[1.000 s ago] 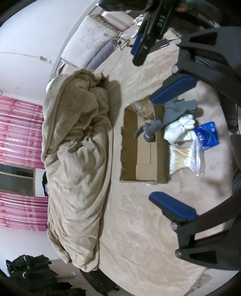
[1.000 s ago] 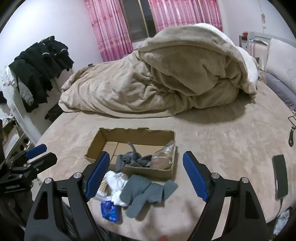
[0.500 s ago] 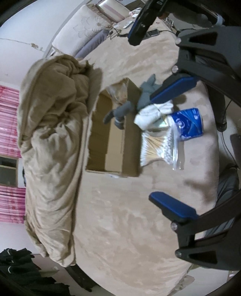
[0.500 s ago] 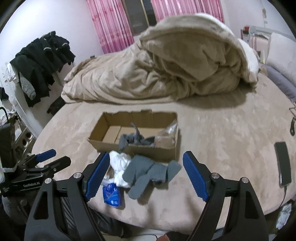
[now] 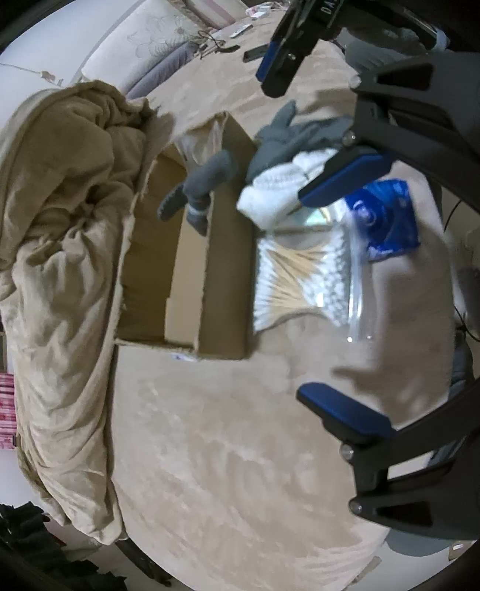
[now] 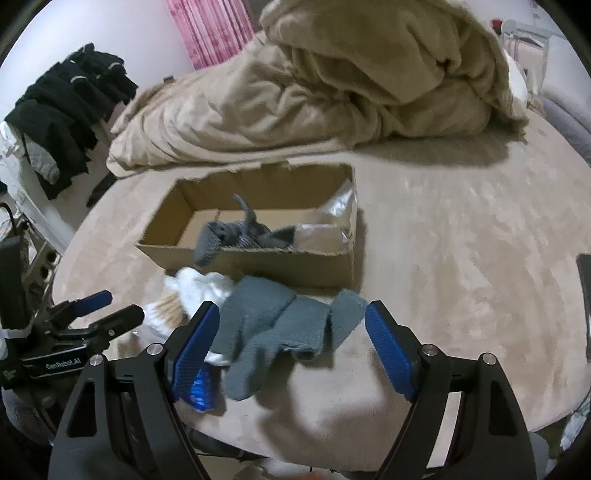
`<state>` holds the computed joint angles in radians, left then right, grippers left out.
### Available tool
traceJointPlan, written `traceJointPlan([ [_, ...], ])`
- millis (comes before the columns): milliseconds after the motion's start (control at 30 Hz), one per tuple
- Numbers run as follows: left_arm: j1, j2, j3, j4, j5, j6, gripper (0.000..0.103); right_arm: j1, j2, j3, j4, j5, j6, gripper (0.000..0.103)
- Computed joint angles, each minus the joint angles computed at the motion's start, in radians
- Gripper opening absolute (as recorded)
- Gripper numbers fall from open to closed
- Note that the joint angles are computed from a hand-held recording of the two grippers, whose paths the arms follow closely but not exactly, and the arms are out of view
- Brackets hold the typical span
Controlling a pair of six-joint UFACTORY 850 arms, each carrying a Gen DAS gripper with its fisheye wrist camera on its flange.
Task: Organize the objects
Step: 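Grasp the cotton swab bag with the left gripper while the right grasps the grey gloves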
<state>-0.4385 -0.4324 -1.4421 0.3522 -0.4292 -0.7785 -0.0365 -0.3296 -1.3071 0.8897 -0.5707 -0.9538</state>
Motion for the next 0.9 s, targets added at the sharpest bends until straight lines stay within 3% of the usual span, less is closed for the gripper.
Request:
traceJointPlan([
  [267,0.006,-0.089,-0.068,-0.032,-0.030,0.067,0.095,0.011,-0.087,-0.053,-0.063,-0.014,0.072,0.084],
  [400,0.007,-0.116,-0.083,-0.042,-0.026,0.104,0.081,0.017,-0.120,-0.071,-0.082,-0.024,0.091,0.083],
  [567,0.016,-0.123,-0.071,-0.107,0.022,0.146,0.058,0.022,-0.142,-0.074,-0.030,-0.042,0.032,0.069],
  [600,0.017,-0.121,-0.068,-0.113,0.026,0.148,0.054,0.023,-0.143,-0.072,-0.021,-0.049,0.019,0.061],
  [733,0.019,-0.098,-0.048,-0.141,0.045,0.168,0.048,0.028,-0.120,-0.049,-0.008,-0.040,-0.024,0.046],
  [900,0.016,-0.054,-0.013,-0.092,0.060,0.115,0.047,0.018,-0.090,-0.026,0.005,-0.025,-0.030,0.042],
])
